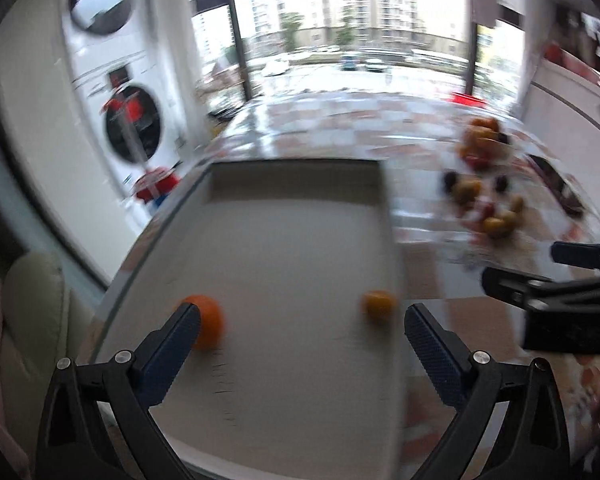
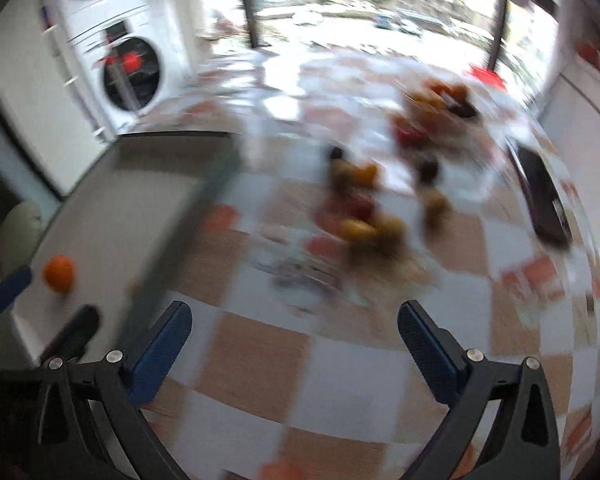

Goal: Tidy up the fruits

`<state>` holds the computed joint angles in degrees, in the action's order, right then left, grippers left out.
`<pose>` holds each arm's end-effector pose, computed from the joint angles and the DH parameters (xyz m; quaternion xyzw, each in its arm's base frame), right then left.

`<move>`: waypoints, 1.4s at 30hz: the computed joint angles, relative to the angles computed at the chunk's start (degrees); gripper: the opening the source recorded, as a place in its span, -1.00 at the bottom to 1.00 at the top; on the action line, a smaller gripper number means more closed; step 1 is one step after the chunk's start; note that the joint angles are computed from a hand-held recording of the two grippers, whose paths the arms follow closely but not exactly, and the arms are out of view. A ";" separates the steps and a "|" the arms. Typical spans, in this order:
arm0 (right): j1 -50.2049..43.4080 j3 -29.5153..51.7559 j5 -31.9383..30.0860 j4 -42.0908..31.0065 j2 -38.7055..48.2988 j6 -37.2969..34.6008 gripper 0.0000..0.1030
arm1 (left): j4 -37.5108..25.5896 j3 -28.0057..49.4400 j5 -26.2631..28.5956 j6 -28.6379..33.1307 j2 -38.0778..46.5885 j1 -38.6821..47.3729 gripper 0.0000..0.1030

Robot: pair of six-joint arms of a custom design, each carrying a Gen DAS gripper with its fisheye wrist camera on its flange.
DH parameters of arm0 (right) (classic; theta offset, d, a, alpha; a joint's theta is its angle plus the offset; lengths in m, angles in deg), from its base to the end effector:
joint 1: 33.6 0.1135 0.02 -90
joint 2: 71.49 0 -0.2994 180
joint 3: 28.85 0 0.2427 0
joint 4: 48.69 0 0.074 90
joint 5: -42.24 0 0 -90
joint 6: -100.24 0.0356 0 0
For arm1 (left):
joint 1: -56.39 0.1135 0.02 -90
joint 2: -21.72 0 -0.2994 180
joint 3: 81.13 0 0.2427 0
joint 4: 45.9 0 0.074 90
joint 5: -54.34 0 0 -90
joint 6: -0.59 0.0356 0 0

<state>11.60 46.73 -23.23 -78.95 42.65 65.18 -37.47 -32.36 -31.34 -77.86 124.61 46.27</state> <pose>0.2717 0.2526 0.1362 0.1204 0.9537 0.0037 0.2754 0.3003 -0.0563 0.1304 0.1879 0.9063 -0.0302 0.3773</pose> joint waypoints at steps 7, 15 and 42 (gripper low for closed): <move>-2.61 -12.64 0.64 2.50 -4.44 6.83 1.00 | 0.68 -2.41 -2.74 2.84 -2.52 -10.04 0.98; -2.44 -22.38 5.52 4.22 -7.84 10.94 1.00 | -1.31 -1.62 -9.81 3.01 0.66 -19.94 0.98; -3.61 -34.09 9.25 10.96 -13.41 13.25 0.99 | -15.44 16.83 -13.22 -7.10 12.71 -23.46 0.98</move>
